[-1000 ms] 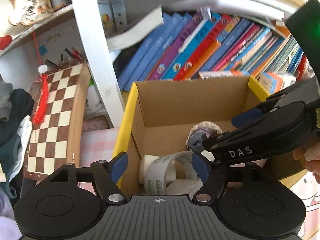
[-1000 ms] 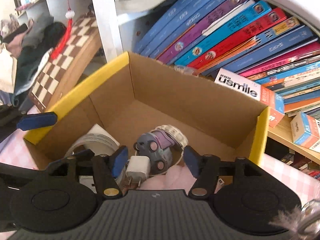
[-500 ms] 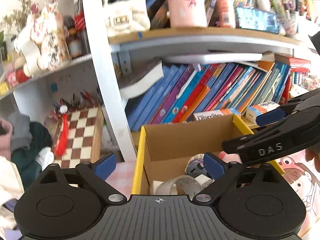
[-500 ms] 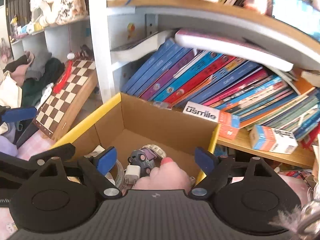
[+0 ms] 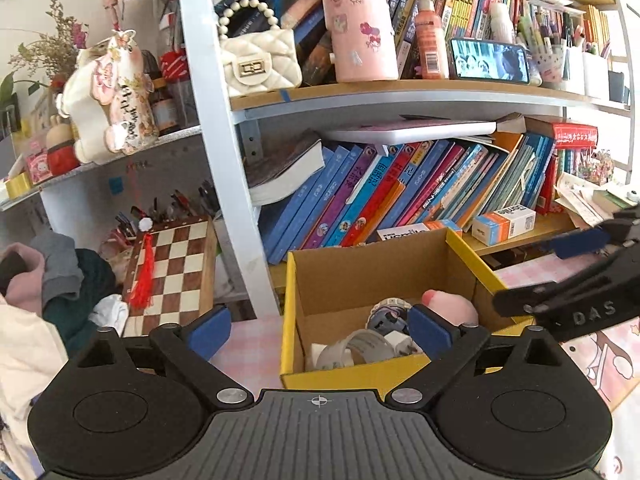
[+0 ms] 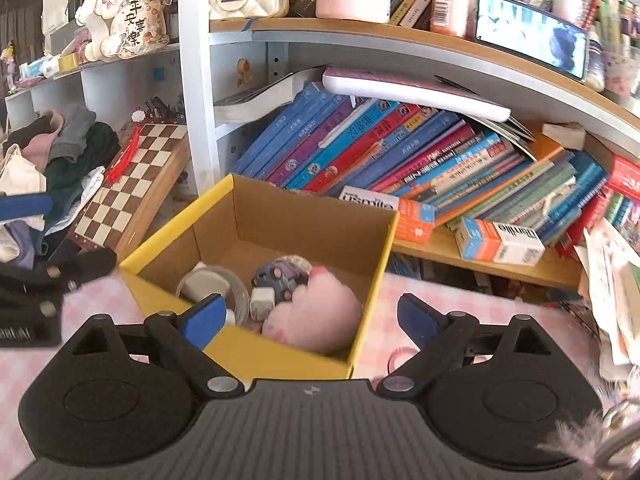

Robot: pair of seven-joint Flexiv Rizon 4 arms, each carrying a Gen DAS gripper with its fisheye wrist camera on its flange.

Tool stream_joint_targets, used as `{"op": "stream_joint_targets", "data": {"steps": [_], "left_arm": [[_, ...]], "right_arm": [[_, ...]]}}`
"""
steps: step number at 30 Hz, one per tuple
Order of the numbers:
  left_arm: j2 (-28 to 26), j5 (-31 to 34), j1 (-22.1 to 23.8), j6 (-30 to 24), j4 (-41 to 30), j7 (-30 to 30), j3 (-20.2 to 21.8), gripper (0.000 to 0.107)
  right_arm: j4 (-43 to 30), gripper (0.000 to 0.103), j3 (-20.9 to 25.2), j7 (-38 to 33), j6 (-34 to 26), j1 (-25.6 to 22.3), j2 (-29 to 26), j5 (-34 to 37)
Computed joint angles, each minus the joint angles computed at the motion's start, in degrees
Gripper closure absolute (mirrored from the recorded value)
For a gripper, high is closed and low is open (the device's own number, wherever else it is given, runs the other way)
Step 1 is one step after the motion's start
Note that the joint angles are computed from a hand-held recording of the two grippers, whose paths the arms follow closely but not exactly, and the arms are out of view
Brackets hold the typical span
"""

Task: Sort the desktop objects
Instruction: 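Withdraw both tools up and away from the yellow box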

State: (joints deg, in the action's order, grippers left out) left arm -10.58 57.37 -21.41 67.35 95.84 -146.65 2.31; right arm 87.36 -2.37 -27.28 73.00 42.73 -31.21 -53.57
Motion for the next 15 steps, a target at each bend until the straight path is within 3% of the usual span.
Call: {"op": "stream_joint_targets", "data": {"steps": [6,15], "left_arm": [[3.81,0.83,0.84,0.68,3.83,-1.0,-0.56,0.008],[8.19,0.68,3.62,2.16,9.0,-0.73,-3.73,0.008]], "right_arm": [[5.86,0.009,-1.03,8.26,-0.86,1.32,4.27,-6.44],[11.02,0.007,3.4,17.86,-4.8,-0.62,8.06,-14.06]]}}
